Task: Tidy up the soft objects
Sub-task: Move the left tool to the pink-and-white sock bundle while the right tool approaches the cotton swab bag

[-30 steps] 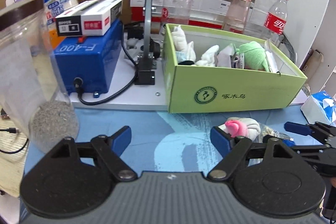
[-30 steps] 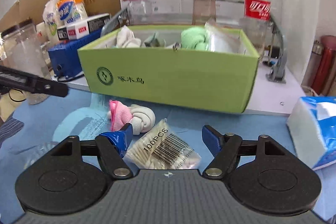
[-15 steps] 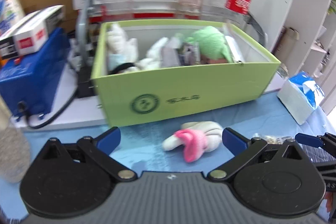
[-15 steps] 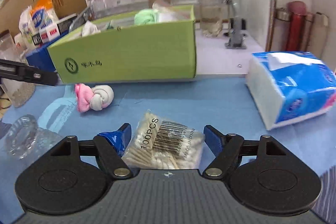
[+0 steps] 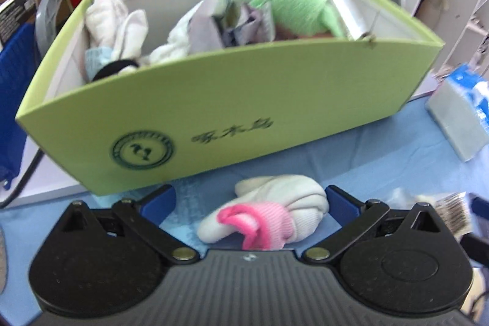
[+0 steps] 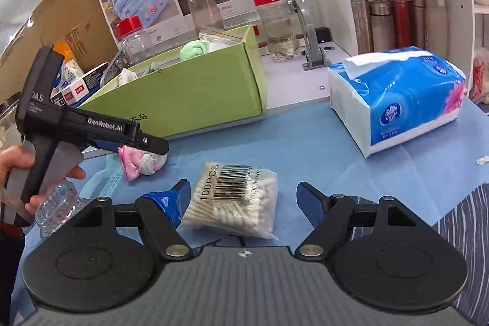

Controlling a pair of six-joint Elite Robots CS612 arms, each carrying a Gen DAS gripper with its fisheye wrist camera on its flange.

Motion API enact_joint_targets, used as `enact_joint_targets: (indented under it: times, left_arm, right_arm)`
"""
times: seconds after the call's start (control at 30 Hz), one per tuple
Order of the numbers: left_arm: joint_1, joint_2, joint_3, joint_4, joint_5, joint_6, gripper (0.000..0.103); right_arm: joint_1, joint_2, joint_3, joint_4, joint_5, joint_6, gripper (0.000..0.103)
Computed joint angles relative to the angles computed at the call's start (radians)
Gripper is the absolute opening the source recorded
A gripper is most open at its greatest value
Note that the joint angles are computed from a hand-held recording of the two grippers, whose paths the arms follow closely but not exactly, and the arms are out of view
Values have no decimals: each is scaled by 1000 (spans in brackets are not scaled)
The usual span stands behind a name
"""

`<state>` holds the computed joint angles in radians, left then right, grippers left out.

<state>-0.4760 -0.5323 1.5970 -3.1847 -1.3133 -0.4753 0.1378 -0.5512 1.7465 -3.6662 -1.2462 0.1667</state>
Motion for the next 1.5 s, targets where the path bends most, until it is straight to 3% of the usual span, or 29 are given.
enact_joint_targets:
  times: [0.2,0.4,0.63,0.7,0.77,0.87,0.93,1.07,1.17,1.27,1.43,1.5]
  left_arm:
    - [5,-22,62,-3,84,-62,102]
    - [12,-51,176,-89,142,-132,102]
    - [4,-78,272,-170,146,-144,102]
    - [-3,-84,301,-205,148,-137,102]
    - [-16,-91,318,-208,167,-138,102]
    - [-24,-98,341,-215,185,-163,102]
    - [-20,-100,338,-213,178,-199,102]
    - [-11,-106,346,-232,147,-266,102]
    - [-10,-109,345,-230,158,-276,102]
    - [-9,-111,347,-233,165,-278,102]
    - [-6,-106,346,-253,148,-284,102]
    - [-5,-104,339,-253,142,-289,102]
  right_arm:
    - [-1,0,8,-5,-1,7,63]
    - [5,-2,14,-5,-8,-12,63]
    - [31,-6,13,-11,-42,-72,63]
    - [34,-11,16,-30,-36,-137,63]
    - [27,-24,15,-8,0,-277,63]
    - [5,-42,-11,97,81,-491,63]
    - [-9,-48,-40,192,108,-544,63]
    - [-35,-27,-114,367,193,-494,64]
    - [-49,-12,-124,415,256,-392,64]
    - [-60,-22,-71,372,298,-329,64]
    - [-59,-68,40,312,318,-361,64]
    - [-44,-76,65,226,242,-349,64]
